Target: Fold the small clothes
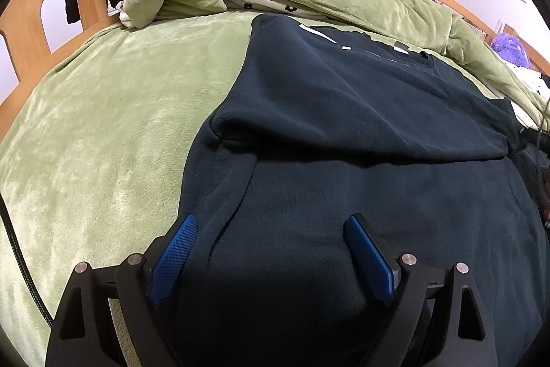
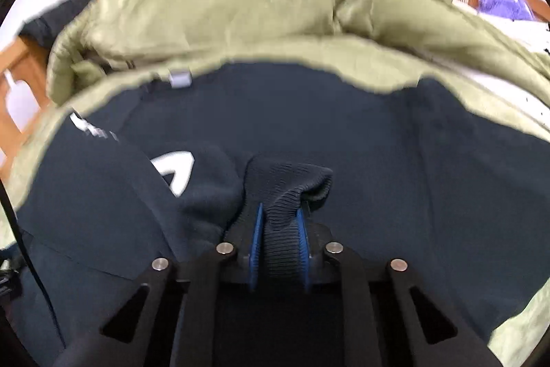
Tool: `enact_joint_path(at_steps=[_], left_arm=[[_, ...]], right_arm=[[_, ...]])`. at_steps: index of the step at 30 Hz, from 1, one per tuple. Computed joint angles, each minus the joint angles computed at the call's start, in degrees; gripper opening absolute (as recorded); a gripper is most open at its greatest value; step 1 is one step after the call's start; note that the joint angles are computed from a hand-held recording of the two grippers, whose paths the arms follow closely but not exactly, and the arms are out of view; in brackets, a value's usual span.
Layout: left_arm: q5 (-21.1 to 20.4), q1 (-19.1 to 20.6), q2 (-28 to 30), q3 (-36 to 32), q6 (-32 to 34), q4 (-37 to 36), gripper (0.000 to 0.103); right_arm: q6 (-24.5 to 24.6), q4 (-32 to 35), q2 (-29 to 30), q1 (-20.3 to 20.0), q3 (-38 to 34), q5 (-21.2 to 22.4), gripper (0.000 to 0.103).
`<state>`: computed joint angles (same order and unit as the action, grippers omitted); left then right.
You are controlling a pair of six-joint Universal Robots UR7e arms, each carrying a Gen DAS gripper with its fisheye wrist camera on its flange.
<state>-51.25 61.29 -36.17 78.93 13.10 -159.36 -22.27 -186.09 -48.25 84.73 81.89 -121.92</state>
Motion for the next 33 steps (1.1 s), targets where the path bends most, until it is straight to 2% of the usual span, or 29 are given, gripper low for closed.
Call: enact_joint_path(at_steps=[1,3,7,11,15,18,20,22,23,25,28,31,33], left_arm=[[0.00,0.00,0.00,0.00,0.00,0.00,0.088],[0.11,-0.02,-0.01,0.02,0.08,-0.01,0.088],[0.09,0.02,-0.07,0.01,0.19,-0.09,0.088],[0.18,0.05,-0.09,0.03,0.33,-0.12,0.089],[0.33,0.01,-0.01,-0.01,0.32,-0.15,0.089],[1.40,-0.26,0.16,0.06,0.49,-0.34,0.089],[2.43,-0.59,0.35,0.15,0.71,-0.68,0.089],[3.33,-0.84,0.46,0.35,1.08,-1.05,0.089],[3.59,-0.92,0.47,0.42,1.08,-1.12,0.089],[3.66,-0.96,0.41,0.45,0.74,-0.91,0.089],[3.36,-0.89,0.38,0.35,0.14,-0.55,0.089],[3.43,-0.92,0.46,0.32,0.06,-0.50,0.090],[3.49,-0.93,0.46,0.37,0.14,-0.52,0.090]], right_arm=[[0.65,-2.48,-1.20,-0.40,1.52,2.31,0.017],[3.49,-2.38,-2.22,-1.01,2.17,3.15,0.017],[4.01,0.13,-1.15,-1.47,1.36,-2.70,0.009],[4.26,-1.42,-2.03,-1.52,2.72,-2.83,0.008],[2.92,0.75,-1.59,-1.07,2.13,-5.65,0.008],[1.05,-1.36,-2.59,-0.34,3.89,-8.00,0.013],[1.07,-2.31,-4.04,-0.24,5.67,-8.93,0.027],[0.96,-4.94,-6.48,-0.34,8.92,-10.71,0.063],[0.43,-6.97,-7.33,-0.51,10.25,-10.88,0.068],[-1.28,-12.08,-10.20,-1.39,14.25,-11.62,0.069],[-1.25,-14.63,-14.22,-3.30,18.28,-12.92,0.071],[2.35,-13.57,-18.08,-5.84,21.24,-11.32,0.072],[6.28,-11.09,-20.64,-8.23,22.52,-8.73,0.072]])
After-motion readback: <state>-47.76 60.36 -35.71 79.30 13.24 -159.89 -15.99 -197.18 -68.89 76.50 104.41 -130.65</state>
